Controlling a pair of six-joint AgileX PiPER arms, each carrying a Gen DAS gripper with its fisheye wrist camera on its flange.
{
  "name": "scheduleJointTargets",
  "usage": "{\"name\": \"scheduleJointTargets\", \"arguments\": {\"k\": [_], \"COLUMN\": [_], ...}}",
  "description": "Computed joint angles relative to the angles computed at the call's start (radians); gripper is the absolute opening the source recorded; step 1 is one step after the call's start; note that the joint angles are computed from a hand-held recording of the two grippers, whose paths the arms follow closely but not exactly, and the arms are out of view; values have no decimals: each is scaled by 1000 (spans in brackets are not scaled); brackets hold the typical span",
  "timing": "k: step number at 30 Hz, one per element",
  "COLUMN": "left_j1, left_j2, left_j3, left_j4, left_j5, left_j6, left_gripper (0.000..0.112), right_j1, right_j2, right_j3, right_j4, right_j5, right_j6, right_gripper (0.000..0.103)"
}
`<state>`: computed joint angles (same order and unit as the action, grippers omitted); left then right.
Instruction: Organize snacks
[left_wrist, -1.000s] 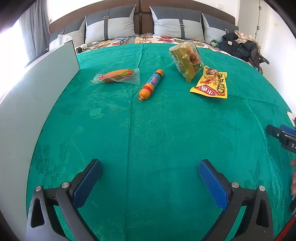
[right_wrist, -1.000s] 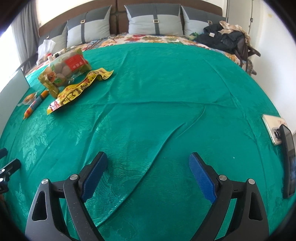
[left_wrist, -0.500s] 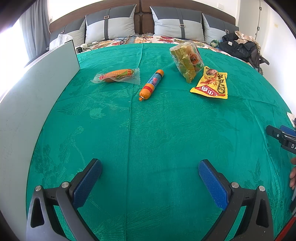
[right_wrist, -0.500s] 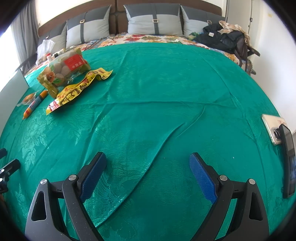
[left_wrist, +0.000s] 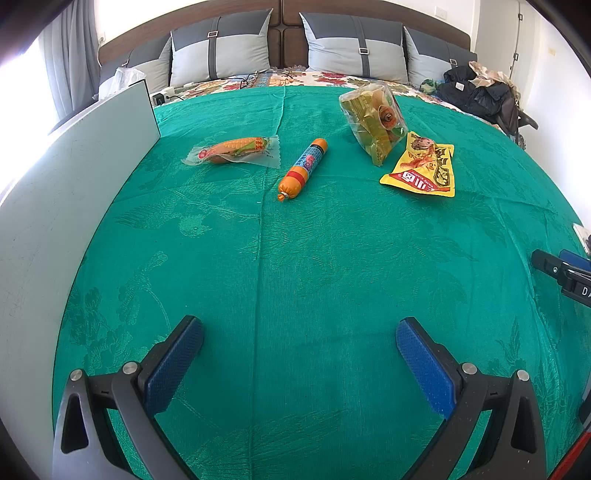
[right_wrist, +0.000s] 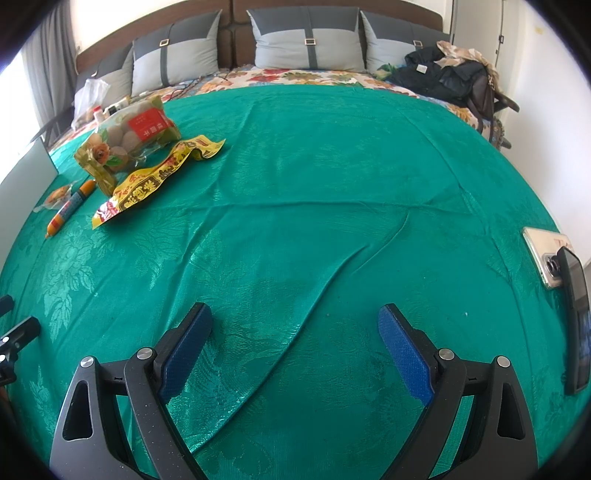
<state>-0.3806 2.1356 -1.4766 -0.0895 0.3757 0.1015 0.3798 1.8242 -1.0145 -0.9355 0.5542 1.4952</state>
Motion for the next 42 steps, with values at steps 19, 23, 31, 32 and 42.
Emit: {"name": "scheduleJointTargets", "arguments": {"k": [19,23,31,32,42], "left_j1": [1,1,1,1,2], "left_j2": [-1,-2,-2,-2,-4], "left_j3": [0,0,1,0,1], "left_j4": [-1,-1,1,0,4], "left_j5": [1,2,2,2,4], "left_j6": [1,1,-1,0,0], "left_gripper": [103,103,103,103,103], "right_j1": [0,0,2,-2,4], "right_j2": [0,1,5,4,35], "right_j3": [-1,-1,-6,-3,-44], "right_j4": [0,0,0,1,24], "right_j5": [0,0,6,-4,18], "right_j6": [0,0,-3,-2,5], "right_gripper": [93,93,93,94,100]}}
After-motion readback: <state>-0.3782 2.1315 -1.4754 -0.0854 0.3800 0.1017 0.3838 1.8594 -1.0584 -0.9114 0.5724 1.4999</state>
